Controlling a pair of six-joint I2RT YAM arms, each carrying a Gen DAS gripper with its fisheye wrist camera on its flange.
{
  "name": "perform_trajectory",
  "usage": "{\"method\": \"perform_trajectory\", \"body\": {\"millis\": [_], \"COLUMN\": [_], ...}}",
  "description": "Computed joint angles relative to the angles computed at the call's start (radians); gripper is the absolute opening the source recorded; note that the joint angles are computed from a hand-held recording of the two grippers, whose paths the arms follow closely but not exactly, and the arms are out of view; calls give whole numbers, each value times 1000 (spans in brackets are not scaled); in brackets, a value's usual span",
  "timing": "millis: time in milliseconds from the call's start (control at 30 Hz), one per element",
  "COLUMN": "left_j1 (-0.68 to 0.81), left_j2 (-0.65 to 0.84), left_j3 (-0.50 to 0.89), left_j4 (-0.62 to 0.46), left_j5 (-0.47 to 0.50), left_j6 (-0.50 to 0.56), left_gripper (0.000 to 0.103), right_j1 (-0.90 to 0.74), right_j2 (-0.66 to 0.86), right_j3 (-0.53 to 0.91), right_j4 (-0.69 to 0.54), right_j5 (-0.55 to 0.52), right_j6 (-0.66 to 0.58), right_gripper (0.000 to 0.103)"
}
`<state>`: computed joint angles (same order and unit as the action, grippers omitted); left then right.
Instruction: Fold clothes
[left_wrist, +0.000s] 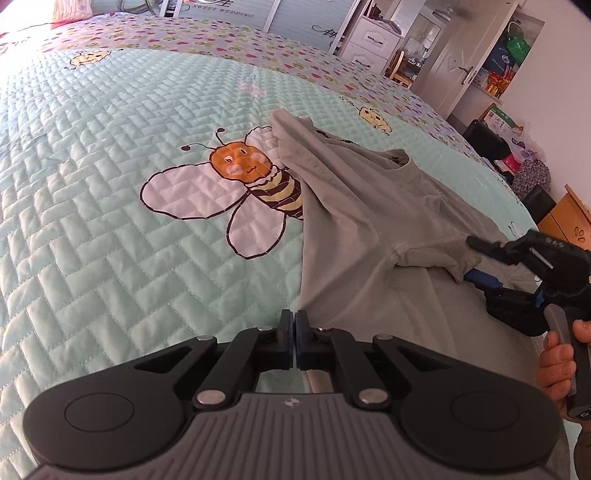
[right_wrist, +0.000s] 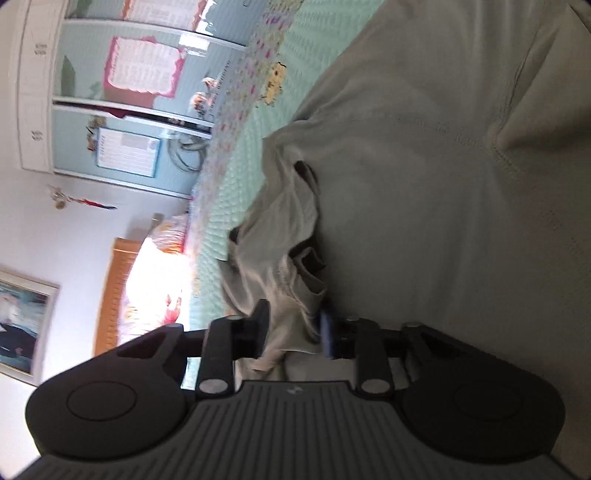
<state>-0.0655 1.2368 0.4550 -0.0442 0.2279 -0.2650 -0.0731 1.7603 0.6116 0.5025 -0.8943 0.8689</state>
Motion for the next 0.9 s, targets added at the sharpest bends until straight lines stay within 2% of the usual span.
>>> {"method": "perform_trajectory", "body": {"millis": [33,233,300,400,467,567,667,733,800,833,900], "left_j1": [1,46,65,88,91,80,90,129,178,203,237], "left_j2": [-5,-36,-48,-65,-108,-242,-440,-597,-755,-804,-796], "left_j3": [0,-3,-9,-23,-52,-124,-206,-252,-285,-296,-294], "left_j4": [-6,-50,-57,-57,-51,-71,-154,-257,-376,-415,-437], "left_j5": [-4,44,66,104,120,127,157,222,294,333,390], "left_j6": [-1,-2,-5,-29,-71,-144,-206,-228,-237,-226,-163], "left_gripper": [2,2,2,8,21,37,41,44,52,56,57], "right_j1": [0,32,50,88,122,225,336,402,450,470,500], "right_j2": [-24,-218,-286,-316,-265,-169,-24,112,247,316,442], "right_j3": [-10,-7,-28,-28,39,209,460,672,886,999,1213], "right_j4": [-9,-311,-328,-283,-282,-340,-456,-582,-717,-789,-931], "right_j5": [13,162,256,308,273,298,319,353,383,397,428], "right_j6": [-13,-277,-354,-449,-519,-630,-728,-761,-797,-815,-843], "right_gripper": [54,55,55,56,56,56,56,55,55,55,55]}}
